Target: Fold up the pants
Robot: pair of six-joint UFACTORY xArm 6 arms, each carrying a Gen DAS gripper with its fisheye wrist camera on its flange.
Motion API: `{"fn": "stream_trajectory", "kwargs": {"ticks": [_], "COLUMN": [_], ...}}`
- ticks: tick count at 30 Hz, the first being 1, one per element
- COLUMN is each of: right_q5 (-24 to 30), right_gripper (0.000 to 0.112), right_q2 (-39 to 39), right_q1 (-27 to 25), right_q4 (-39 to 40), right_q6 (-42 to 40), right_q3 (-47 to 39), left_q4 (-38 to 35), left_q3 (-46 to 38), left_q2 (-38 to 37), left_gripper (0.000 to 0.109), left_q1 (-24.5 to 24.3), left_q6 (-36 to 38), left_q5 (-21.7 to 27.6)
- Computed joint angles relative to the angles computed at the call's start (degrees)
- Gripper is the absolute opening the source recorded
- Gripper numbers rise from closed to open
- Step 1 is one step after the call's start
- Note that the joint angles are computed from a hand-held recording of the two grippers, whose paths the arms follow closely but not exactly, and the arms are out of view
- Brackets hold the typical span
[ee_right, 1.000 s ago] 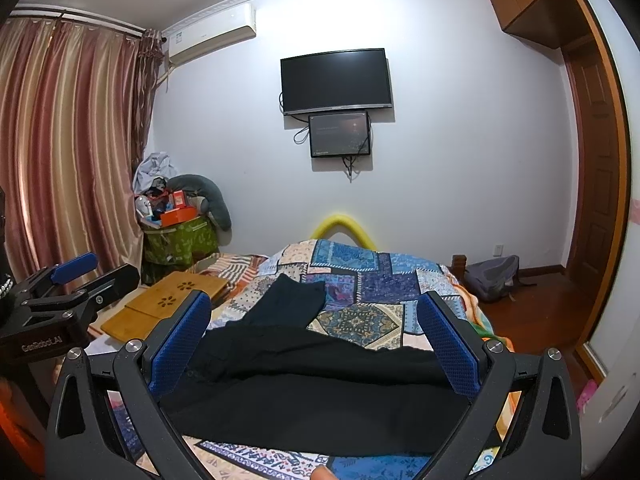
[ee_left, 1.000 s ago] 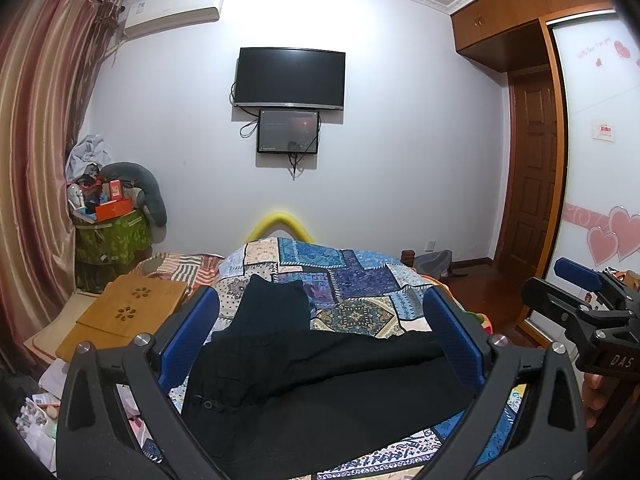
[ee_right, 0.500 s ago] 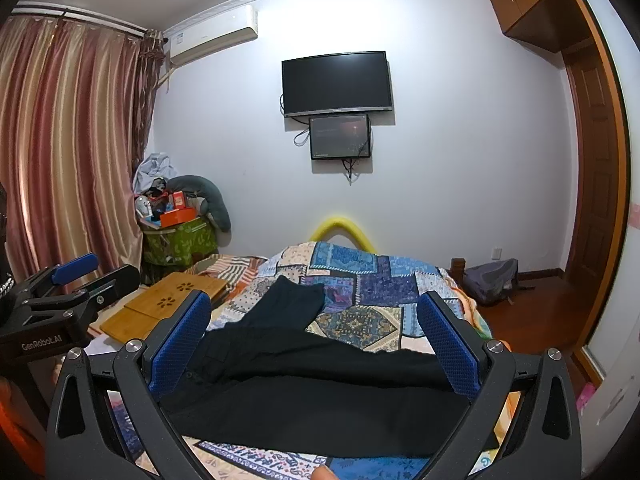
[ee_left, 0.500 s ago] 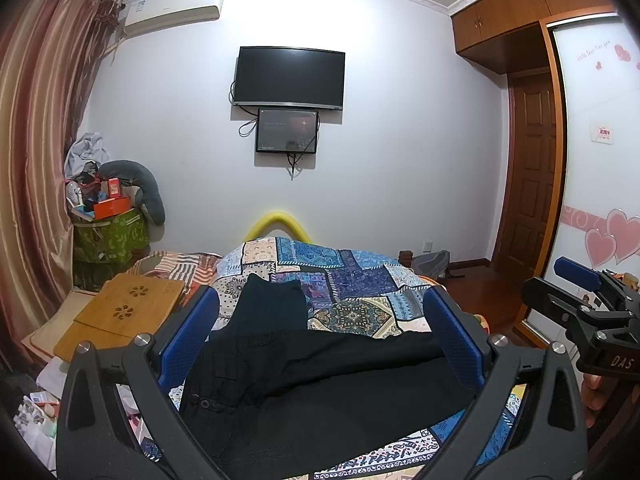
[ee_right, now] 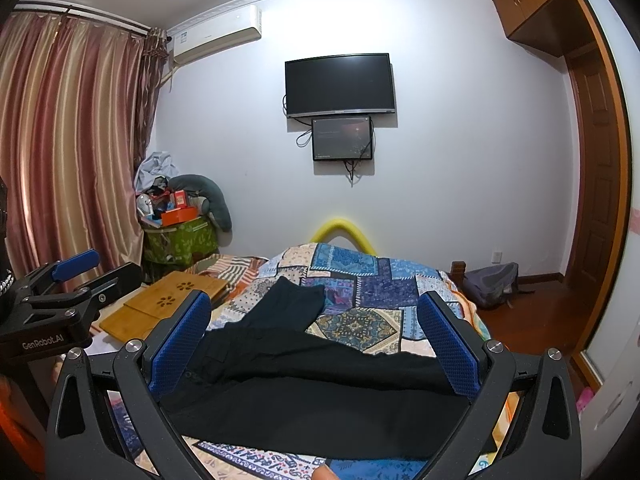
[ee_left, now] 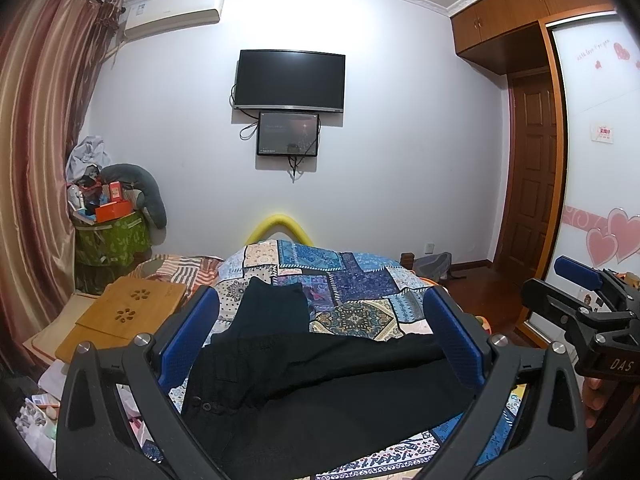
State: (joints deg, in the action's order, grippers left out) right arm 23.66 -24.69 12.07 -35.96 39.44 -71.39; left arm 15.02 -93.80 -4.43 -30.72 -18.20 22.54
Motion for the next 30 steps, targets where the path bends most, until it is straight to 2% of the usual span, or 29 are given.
{"fn": "stream_trajectory", "kwargs": {"ticks": [19, 25, 30], "right_q5": [0.09, 0.7, 0.63], "right_gripper": [0.102, 0.102, 0.102], "right_q2": [2.17, 5.04, 10.22], "right_q1": [-0.62, -1.41, -3.27], "right_q4": [1.49, 3.89, 7.74], "right_q6": [-0.88, -3.07, -8.04], "right_q3": [-1.2, -2.28, -4.72], "left_q4": [-0.6, -6.19, -9.88], "left_q3": [-0.2, -4.01, -13.09], "left_q2": [0.71, 4.76, 12.98], "left_gripper": [0.103, 0.103, 0.103], "left_q1": [0.49, 2.34, 5.03], "left_q6": [0.64, 6.27, 10.92], "left_q5": [0.28, 2.76, 7.25]}}
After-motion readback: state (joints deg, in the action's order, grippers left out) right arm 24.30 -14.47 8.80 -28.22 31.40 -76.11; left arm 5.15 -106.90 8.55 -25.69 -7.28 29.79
